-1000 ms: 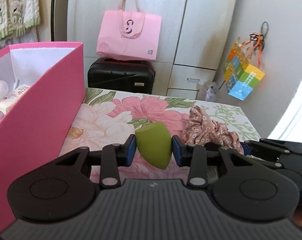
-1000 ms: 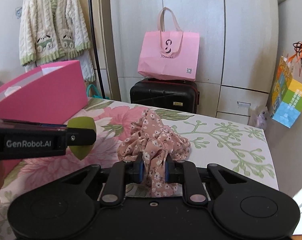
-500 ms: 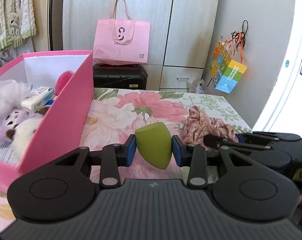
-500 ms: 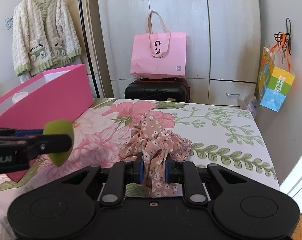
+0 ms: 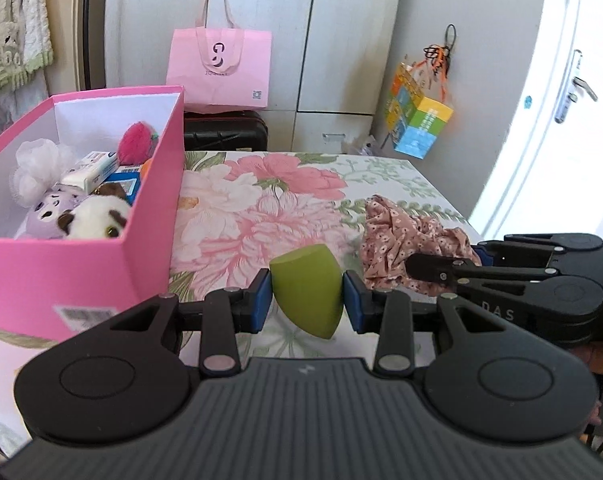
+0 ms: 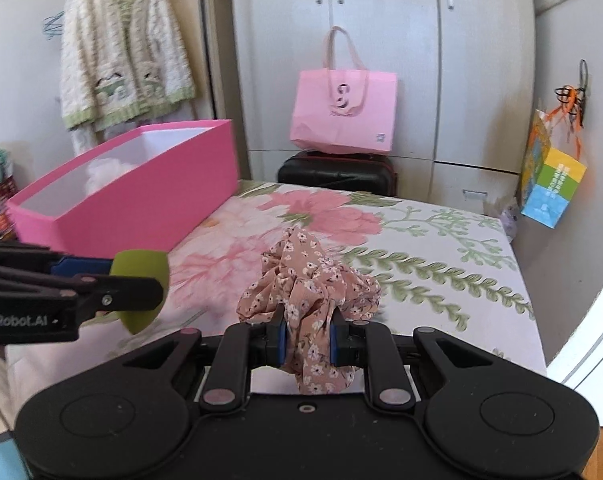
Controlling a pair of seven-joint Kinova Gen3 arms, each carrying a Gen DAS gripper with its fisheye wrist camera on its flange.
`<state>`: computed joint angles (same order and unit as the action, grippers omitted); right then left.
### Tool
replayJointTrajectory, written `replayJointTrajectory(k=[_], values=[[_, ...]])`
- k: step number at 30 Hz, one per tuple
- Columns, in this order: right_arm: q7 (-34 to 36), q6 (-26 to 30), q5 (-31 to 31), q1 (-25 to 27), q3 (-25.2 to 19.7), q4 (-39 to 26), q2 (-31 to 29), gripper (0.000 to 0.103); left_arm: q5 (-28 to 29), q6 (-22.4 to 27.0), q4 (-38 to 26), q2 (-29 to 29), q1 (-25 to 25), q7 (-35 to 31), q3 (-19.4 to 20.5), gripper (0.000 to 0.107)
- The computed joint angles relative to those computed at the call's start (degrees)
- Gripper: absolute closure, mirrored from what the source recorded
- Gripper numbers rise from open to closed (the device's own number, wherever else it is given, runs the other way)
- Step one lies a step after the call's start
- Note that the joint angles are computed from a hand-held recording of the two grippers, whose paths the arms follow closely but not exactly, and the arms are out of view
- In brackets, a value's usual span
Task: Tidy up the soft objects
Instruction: 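Lift the sponge with the left tool while the right tool carries the scrunchie over the box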
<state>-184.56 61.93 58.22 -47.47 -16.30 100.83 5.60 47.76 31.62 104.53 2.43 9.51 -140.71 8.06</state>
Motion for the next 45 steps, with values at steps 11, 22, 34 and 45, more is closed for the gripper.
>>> replayJointTrajectory(k=[11,22,34,45], values=[[5.33,0.11,-2.37,-3.21,-3.37,-2.71,-2.2,0.081,-5.01,13.86,-1.41,-2.78,-4.76,-0.58,-4.64,0.07],[14.46,-3.93,-4.29,-3.56,-3.68,-8.49,-1.76,0.081,-5.66,26.15,-6.39,-4.59,-9.85,-1.36,-8.72,0.07],[23.99,-11.27,-6.97,-2.26,0.85,-17.6,2.57,0.079,2.21,29.69,-10.46,-5.01,-14.67,-9.16,-12.25,0.07],[29.57,-16.13,-10.65,-2.43,9.21,-27.9,11.02,0.078,2.03,22.75,-18.74,4.16,-16.98,-4.64,-8.45,0.07]])
